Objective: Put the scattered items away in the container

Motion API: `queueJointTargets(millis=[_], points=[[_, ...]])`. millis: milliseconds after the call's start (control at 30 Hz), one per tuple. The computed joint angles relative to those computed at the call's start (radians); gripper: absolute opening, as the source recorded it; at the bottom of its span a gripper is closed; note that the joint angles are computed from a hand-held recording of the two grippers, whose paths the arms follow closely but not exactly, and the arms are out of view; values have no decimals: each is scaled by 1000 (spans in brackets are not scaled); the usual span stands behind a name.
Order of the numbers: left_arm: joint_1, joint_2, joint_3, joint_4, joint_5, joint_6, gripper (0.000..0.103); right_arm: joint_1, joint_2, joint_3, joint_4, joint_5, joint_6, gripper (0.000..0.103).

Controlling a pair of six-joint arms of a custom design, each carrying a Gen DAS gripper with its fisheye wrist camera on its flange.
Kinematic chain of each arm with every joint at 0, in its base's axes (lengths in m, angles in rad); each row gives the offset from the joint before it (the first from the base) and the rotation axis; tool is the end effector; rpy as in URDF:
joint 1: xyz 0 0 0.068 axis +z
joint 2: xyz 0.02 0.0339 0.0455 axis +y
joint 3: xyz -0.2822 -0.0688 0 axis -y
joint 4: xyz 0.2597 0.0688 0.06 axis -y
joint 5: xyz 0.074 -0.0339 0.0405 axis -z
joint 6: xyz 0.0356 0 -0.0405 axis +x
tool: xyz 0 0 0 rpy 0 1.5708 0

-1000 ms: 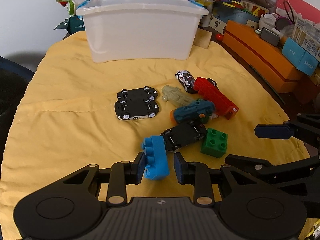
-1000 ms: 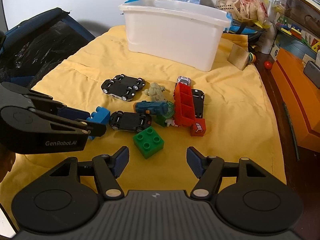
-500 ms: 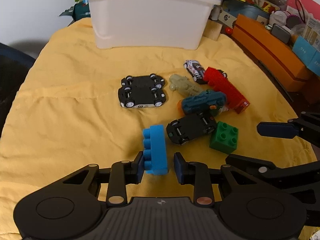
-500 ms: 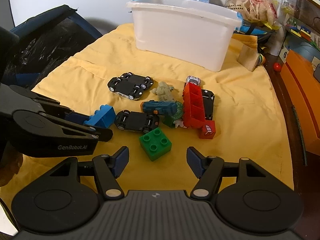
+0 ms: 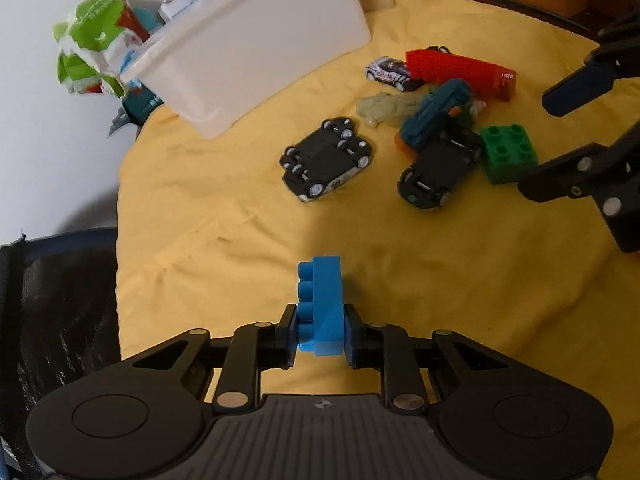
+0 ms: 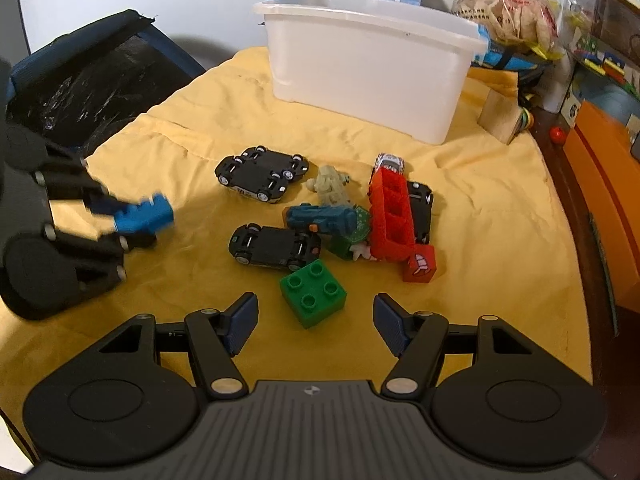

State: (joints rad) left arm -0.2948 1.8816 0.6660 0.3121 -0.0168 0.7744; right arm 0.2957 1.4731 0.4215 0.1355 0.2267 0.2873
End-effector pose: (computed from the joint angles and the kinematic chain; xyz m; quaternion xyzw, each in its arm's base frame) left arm 0.3070 -0.0926 0.0735 0.4790 0.8144 0.0855 0.3162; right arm 0.2315 0.0622 0.1124 0.0324 0.9410 -0.0108 0.3368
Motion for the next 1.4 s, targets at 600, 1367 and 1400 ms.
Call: queueJointTargets(millis=[600,1367,1400], points=[[143,-70,103,-356,462,-321,38,25,-7,-7,0,22,23,67],[124,-11,119,-322,424,-441,27,-60,167,34,117,-87,-34,56],[122,-10,116,-326,418,-436,27,-56,161,24,127,-85,-37,55]])
